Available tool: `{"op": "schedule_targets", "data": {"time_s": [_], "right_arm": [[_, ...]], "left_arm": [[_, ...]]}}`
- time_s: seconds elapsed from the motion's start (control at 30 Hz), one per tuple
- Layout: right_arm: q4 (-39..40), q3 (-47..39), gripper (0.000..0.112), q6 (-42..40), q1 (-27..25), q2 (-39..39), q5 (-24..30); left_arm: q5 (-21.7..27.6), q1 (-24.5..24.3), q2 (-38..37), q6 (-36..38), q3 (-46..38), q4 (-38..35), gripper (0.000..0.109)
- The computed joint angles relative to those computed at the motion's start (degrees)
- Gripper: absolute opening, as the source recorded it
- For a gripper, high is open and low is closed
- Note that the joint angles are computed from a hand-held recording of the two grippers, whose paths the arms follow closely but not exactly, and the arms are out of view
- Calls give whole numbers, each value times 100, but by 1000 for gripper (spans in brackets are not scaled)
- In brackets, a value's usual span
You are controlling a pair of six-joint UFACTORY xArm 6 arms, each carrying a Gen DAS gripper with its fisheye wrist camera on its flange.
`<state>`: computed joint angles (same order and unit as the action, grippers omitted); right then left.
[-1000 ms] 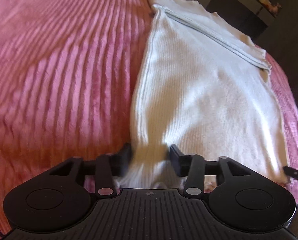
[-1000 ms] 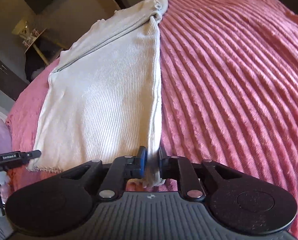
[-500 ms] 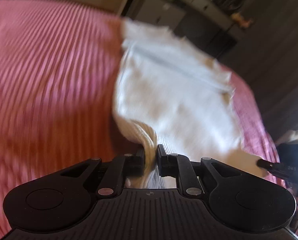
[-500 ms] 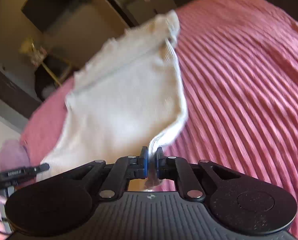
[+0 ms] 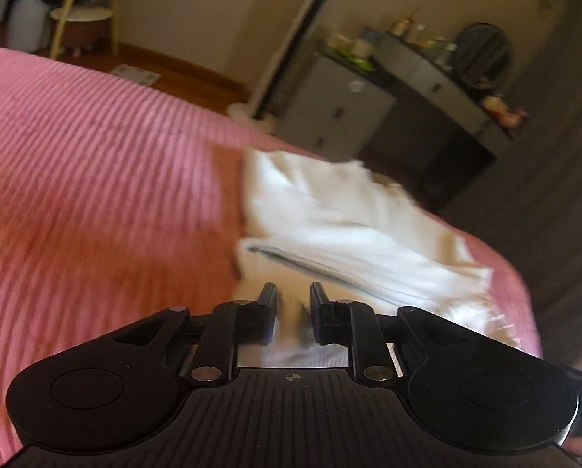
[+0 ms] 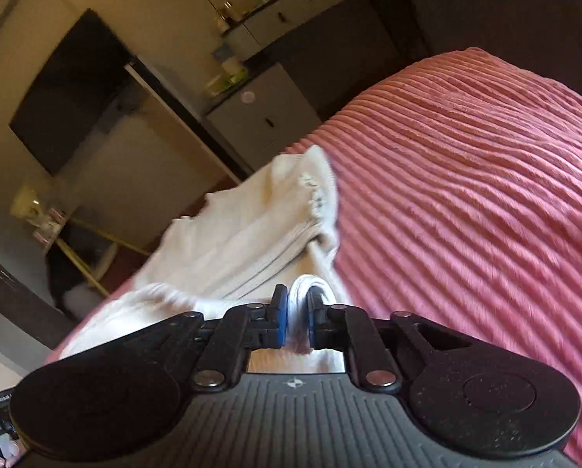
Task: Fold small clothes
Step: 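Open both grippers to release the folded hem, then grasp the folded hem edge with both grippers and lift it up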
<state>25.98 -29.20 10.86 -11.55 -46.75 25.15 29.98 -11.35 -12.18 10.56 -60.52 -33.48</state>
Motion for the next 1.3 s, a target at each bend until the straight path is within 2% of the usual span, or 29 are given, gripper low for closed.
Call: {"op": "schedule_targets", "data": {"time_s": [0.03, 0.07, 0.2, 0.23, 0.3, 0.37, 0.43, 0.47, 0.5, 0.57, 0.6, 0.67, 0.73, 0.83, 0.9, 1.0, 1.07, 1.13, 1.17, 1.2, 1.3], "right_arm": [[-84, 10, 34, -85, -22, 64, -97], [-151, 24, 39, -324, -39, 108, -181], [-17, -50, 54, -1673, -48, 339, -148], [54, -68, 60, -1949, -18, 412, -159], [-77, -137, 64, -2087, 65, 607, -191], [-60, -174, 65, -2096, 187, 760, -237], [29, -170, 65, -2104, 269, 815, -255], [126, -150, 65, -2209, 322, 811, -266], [100, -152, 63, -2239, 361, 830, -264], [-351, -105, 46, -1933, 443, 829, -332], [-535, -73, 42, -1762, 459, 794, -317], [-993, -1, 26, -1314, 482, 775, -435], [-1021, 74, 17, -1275, 470, 662, -467], [-984, 135, 14, -1341, 454, 545, -508], [-1105, 124, 14, -1238, 430, 549, -503], [-1409, 138, 14, -886, 427, 509, -540], [-1653, 220, 14, -770, 470, 410, -673], [-1943, 269, 12, -580, 506, 347, -774], [-1968, 310, 10, -513, 511, 299, -830], [-1924, 326, 10, -492, 511, 271, -859], [-1400, 371, 9, -788, 550, 216, -969]], "left_arm": [[-135, 11, 70, 28, 25, 130, 25], [-223, 28, 100, 185, 65, 131, 28], [-73, 177, 170, 1551, 133, -483, 56], [-49, 170, 231, 1723, 110, -580, 56], [-116, 97, 364, 1946, 55, -763, 59], [-178, -19, 353, 2230, 56, -1045, 60], [-345, -171, 262, 2633, 147, -1364, 69], [-337, -234, 269, 2753, 129, -1363, 79], [-311, -289, 315, 2764, 81, -1157, 82], [-550, -468, 422, 2302, 74, -126, 82], [-675, -547, 438, 2082, 108, 362, 82], [-1055, -686, 400, 1844, 265, 979, 79], [-1332, -762, 323, 1600, 412, 1349, 76], [-1160, -783, 400, 1745, 314, 1168, 71], [-1078, -771, 512, 1605, 253, 1433, 58], [-1065, -724, 660, 1223, 184, 1893, 49], [-1084, -705, 684, 1303, 177, 1755, 48], [-1047, -693, 711, 1390, 133, 1639, 39], [-1000, -693, 735, 1468, 86, 1539, 30], [-992, -693, 744, 1523, 60, 1462, 18], [-827, -653, 744, 1754, -50, 902, 13]]}}
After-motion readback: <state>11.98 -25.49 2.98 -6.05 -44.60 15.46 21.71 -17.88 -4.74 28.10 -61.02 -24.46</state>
